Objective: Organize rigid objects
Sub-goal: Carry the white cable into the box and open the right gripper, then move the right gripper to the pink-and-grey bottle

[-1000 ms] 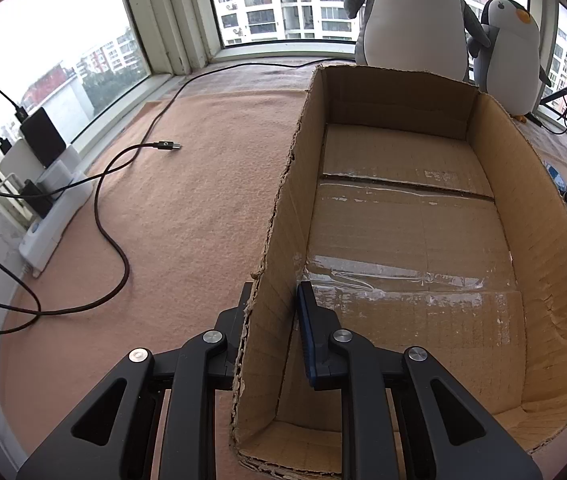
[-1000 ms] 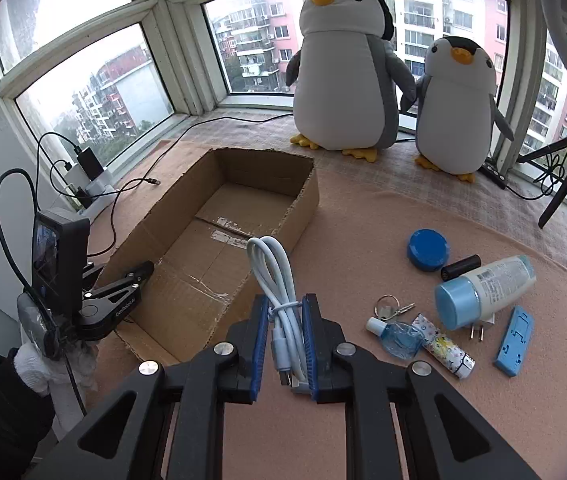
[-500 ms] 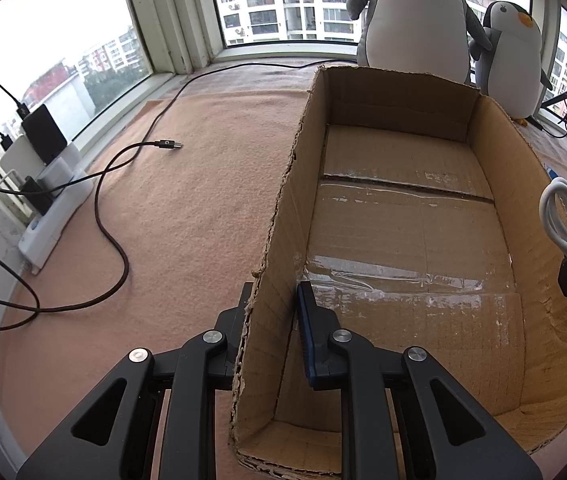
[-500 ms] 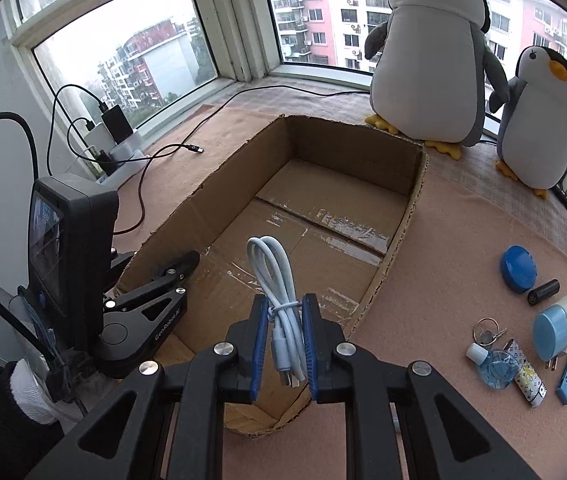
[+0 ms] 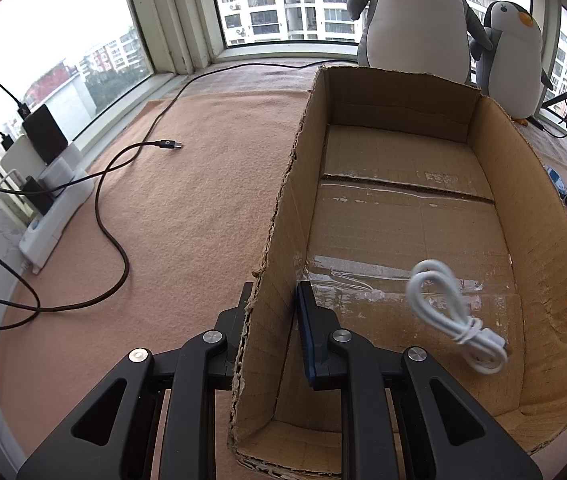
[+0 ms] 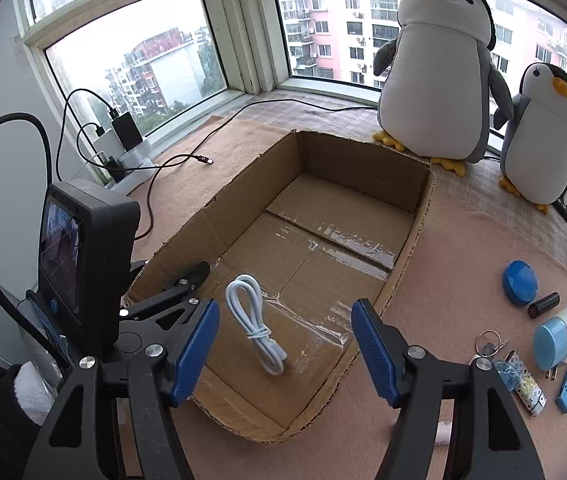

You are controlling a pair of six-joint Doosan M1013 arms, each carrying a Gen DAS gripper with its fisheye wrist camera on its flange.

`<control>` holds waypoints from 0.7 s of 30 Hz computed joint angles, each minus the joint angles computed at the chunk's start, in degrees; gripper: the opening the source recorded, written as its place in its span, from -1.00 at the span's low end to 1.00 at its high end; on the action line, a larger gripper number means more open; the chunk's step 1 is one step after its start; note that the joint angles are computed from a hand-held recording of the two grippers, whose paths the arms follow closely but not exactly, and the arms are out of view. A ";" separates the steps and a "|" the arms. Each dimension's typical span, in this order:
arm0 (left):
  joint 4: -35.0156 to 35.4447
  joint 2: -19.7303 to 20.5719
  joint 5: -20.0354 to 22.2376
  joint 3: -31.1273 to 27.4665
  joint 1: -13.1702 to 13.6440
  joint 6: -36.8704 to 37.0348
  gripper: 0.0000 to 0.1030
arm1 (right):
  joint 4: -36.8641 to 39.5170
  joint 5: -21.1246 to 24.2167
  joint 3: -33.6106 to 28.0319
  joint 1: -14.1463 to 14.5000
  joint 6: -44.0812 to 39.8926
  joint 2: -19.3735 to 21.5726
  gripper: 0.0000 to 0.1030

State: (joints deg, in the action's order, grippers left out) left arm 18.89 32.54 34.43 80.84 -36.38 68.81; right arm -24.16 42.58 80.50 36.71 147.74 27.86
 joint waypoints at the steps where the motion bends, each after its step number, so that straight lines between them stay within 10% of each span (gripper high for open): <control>1: 0.00 0.00 0.00 0.00 0.00 0.00 -0.67 | 0.09 -0.05 0.07 -0.06 0.25 -0.09 0.26; 21: 0.41 -0.01 -0.05 0.07 -0.02 -0.31 -0.67 | -4.72 -0.22 13.03 0.23 13.27 -8.38 0.46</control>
State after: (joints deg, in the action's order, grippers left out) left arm 19.30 32.52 34.38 80.91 -36.40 68.49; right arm -28.87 42.36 93.53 36.95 161.01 19.49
